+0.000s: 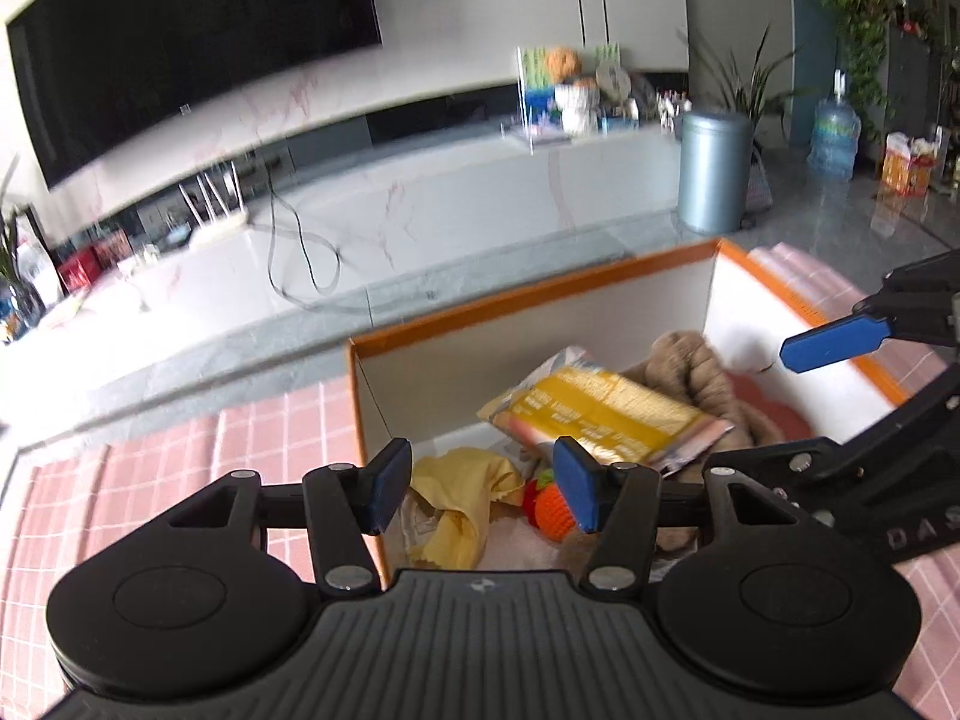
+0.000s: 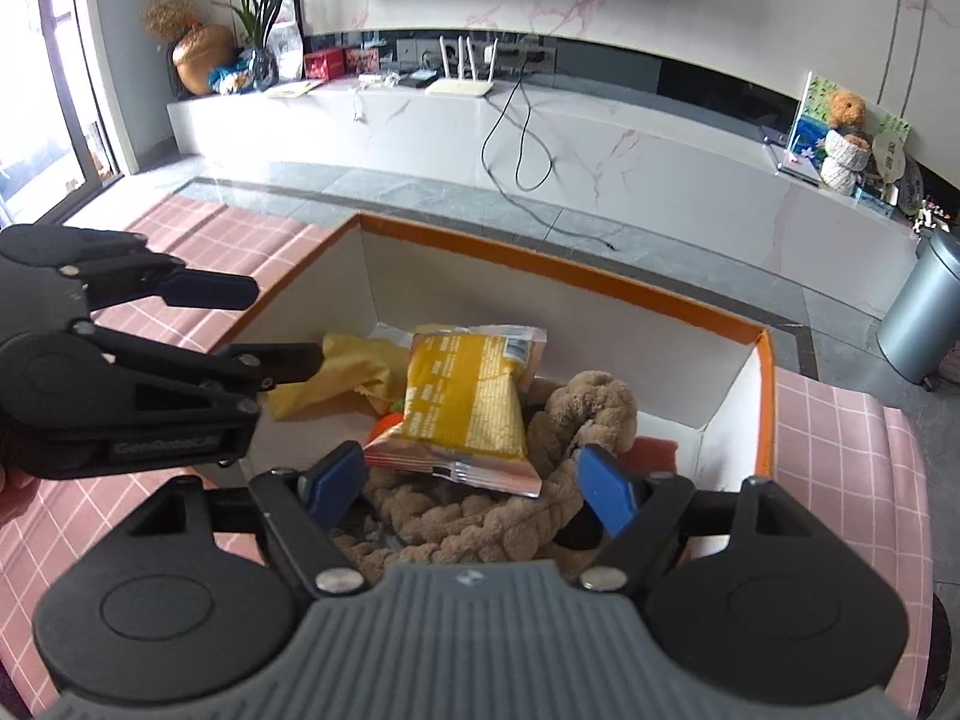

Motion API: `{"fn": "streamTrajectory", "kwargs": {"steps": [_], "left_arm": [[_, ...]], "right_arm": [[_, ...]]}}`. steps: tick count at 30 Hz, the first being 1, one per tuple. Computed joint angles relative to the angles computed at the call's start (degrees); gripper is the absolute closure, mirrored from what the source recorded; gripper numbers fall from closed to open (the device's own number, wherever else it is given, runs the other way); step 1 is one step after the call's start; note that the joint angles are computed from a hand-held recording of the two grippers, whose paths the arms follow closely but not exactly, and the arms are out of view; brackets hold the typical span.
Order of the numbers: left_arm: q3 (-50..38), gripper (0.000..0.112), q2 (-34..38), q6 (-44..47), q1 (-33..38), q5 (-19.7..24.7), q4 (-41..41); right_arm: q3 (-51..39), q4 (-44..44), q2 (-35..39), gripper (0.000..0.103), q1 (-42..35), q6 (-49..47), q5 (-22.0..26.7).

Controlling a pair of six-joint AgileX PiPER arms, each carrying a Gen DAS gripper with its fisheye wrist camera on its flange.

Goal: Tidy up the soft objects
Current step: 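Withdraw both tools from the box toward the crocheted piece and mesh bag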

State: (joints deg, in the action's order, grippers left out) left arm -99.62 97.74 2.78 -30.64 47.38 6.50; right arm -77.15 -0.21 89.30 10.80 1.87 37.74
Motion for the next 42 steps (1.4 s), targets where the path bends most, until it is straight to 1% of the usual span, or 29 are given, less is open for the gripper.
{"fn": "streamTrajectory", "kwargs": {"steps": [2, 4, 6, 8, 10, 13, 14, 17, 18, 21, 23, 25, 26, 28, 30, 31, 33, 34, 36, 38, 41, 42], "left_arm": [[3.94, 0.047, -4.06, -0.51, -0.34, -2.23, -0.80], [6.59, 0.046, -7.39, -1.51, -1.04, -2.85, -1.08], [8.76, 0.046, -10.23, -3.78, -2.15, -2.52, -0.28], [11.57, 0.046, -13.40, -6.75, -3.13, -3.28, 0.47], [14.09, 0.046, -16.41, -8.68, -4.08, -4.24, 0.45], [16.78, 0.046, -20.00, -12.10, -6.32, -4.67, 2.77], [17.57, 0.046, -20.95, -13.27, -7.10, -4.71, 3.90], [20.23, 0.046, -23.78, -17.02, -9.31, -5.06, 6.52], [21.38, 0.046, -24.80, -18.49, -9.93, -5.45, 7.31], [26.33, 0.046, -28.51, -22.96, -11.38, -7.04, 8.92], [31.13, 0.046, -31.56, -28.15, -12.92, -8.48, 12.27], [36.25, 0.046, -34.60, -33.54, -14.13, -10.41, 15.56], [38.69, 0.046, -35.91, -37.48, -15.30, -10.78, 18.61], [42.61, 0.046, -37.75, -44.13, -17.78, -10.02, 23.98], [45.94, 0.046, -39.06, -50.54, -19.83, -8.50, 27.66], [47.56, 0.049, -39.40, -53.48, -20.62, -8.16, 29.10], [49.79, 0.050, -39.55, -58.46, -22.45, -6.68, 32.50], [50.82, 0.050, -39.59, -59.91, -23.05, -6.42, 33.51], [53.26, 0.050, -40.00, -61.86, -23.24, -7.75, 34.74], [54.88, 0.050, -39.90, -66.00, -24.62, -7.33, 37.36], [55.79, 0.050, -39.06, -66.84, -24.67, -7.67, 37.01], [57.11, 0.050, -39.44, -69.31, -26.26, -7.13, 38.61]], "right_arm": [[3.60, -1.31, -3.49, 0.025, 0.70, 2.36, -1.68], [6.67, -1.62, -6.67, 0.025, 1.39, 4.00, -2.72], [9.82, -2.47, -9.89, 0.025, 2.31, 6.21, -3.59], [13.18, -5.06, -13.48, 0.025, 3.92, 10.16, -4.52], [16.64, -9.32, -17.36, 0.025, 6.24, 14.87, -5.08], [21.43, -18.71, -22.56, 0.025, 10.82, 25.16, -5.02], [23.16, -22.51, -24.49, 0.025, 12.68, 29.40, -4.46], [28.04, -33.81, -29.43, 0.018, 18.70, 42.80, -2.24], [29.31, -36.85, -30.82, 0.018, 20.77, 46.62, -1.00], [32.78, -46.68, -34.31, 0.018, 28.26, 60.29, 4.86], [35.00, -51.89, -36.13, 0.018, 33.06, 68.33, 9.16], [37.34, -56.55, -37.47, 0.016, 39.16, 76.38, 14.70], [38.39, -58.13, -37.85, 0.016, 41.81, 79.64, 17.11], [41.06, -61.36, -38.18, 0.016, 48.02, 87.78, 22.33], [43.81, -62.43, -38.29, 0.016, 52.14, 94.12, 24.71], [45.17, -62.87, -38.18, 0.016, 54.03, 97.36, 25.72], [47.88, -62.94, -37.93, 0.016, 55.56, 101.50, 25.08], [48.62, -62.39, -36.99, 0.016, 55.57, 102.21, 23.96], [49.97, -62.42, -34.74, 0.016, 56.43, 104.19, 23.35], [51.62, -63.48, -32.23, 0.016, 57.64, 107.14, 22.91], [53.48, -64.70, -30.02, 0.016, 57.24, 110.39, 20.54], [53.94, -65.33, -29.56, 0.016, 56.81, 111.16, 19.67]]}}
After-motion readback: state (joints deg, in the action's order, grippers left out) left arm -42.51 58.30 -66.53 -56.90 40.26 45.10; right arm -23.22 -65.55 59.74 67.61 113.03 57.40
